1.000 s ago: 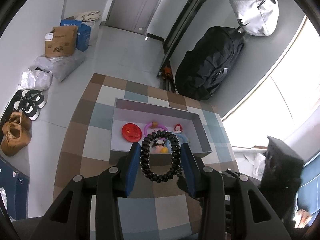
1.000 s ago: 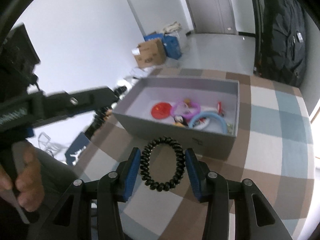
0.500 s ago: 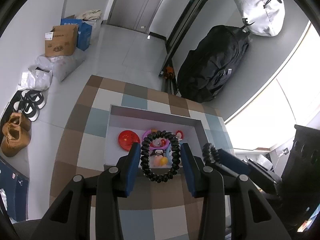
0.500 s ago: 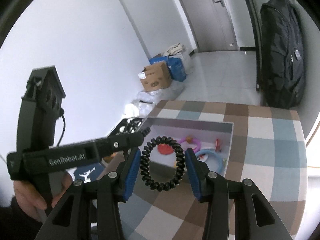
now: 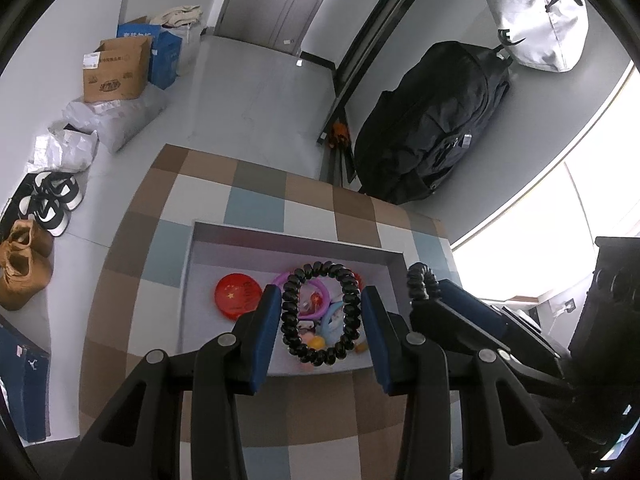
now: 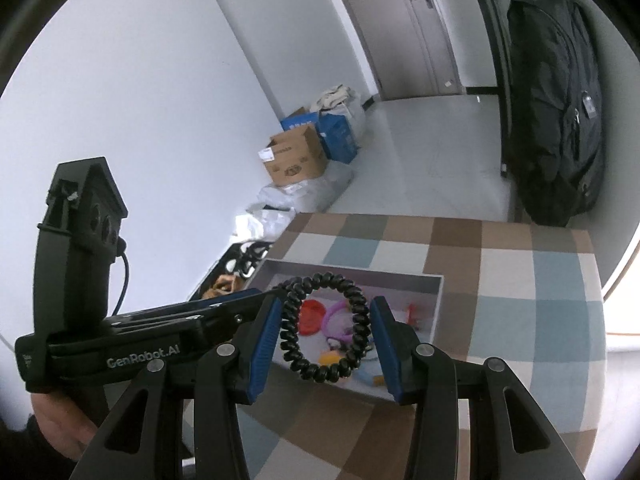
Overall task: Organize jewelry
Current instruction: 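Carry both black bracelets over the grey box and open both tools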
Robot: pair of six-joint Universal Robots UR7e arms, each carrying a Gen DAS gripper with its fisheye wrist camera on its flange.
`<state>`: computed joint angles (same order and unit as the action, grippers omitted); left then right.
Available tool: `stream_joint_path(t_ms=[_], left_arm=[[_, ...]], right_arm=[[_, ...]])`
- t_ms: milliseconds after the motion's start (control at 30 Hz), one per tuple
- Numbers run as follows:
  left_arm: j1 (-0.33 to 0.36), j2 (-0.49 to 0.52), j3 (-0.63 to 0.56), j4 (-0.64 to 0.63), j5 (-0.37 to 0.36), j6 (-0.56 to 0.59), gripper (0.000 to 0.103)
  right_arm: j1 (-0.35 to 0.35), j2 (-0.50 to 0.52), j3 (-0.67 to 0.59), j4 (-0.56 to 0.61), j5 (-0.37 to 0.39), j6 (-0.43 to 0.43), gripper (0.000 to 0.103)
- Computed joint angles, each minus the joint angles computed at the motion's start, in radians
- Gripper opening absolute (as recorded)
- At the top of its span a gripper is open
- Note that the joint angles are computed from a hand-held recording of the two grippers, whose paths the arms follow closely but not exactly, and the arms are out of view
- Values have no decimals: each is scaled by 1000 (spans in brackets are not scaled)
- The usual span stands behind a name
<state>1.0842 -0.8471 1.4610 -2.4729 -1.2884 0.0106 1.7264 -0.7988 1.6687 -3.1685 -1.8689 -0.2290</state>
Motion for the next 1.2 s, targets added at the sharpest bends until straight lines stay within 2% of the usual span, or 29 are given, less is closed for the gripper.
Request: stream_joint_path(t_ms=[333,533,833,967,1033,1067,1100,1200], left_arm=[[8,52,-71,56,-1,-47,35],[2,72,-82,63,40,-30,35],[4,80,-95,84,18,-23,36],[5,80,-96,76,3,-31,45],[9,80,-109,95,-18,-46,48],[10,78,-107,89,-25,-47,50],[9,77,-103,77,-29,-44,50],[5,72,-94,54,-21,-39,60]], right_arm=[[-24,9,-44,59,1,59,44],[-36,12,-57,85,19,85,46],[-62,1,-62,132,48,179,47],[-64,-11,-47,109,72,188,52],[-64,-15,-41,92,81,191,59],[-65,-19,-35,79,85,196,67],[-66,-20,-32,69,93,201,71],[-71,-24,-29,62,115,222,78]])
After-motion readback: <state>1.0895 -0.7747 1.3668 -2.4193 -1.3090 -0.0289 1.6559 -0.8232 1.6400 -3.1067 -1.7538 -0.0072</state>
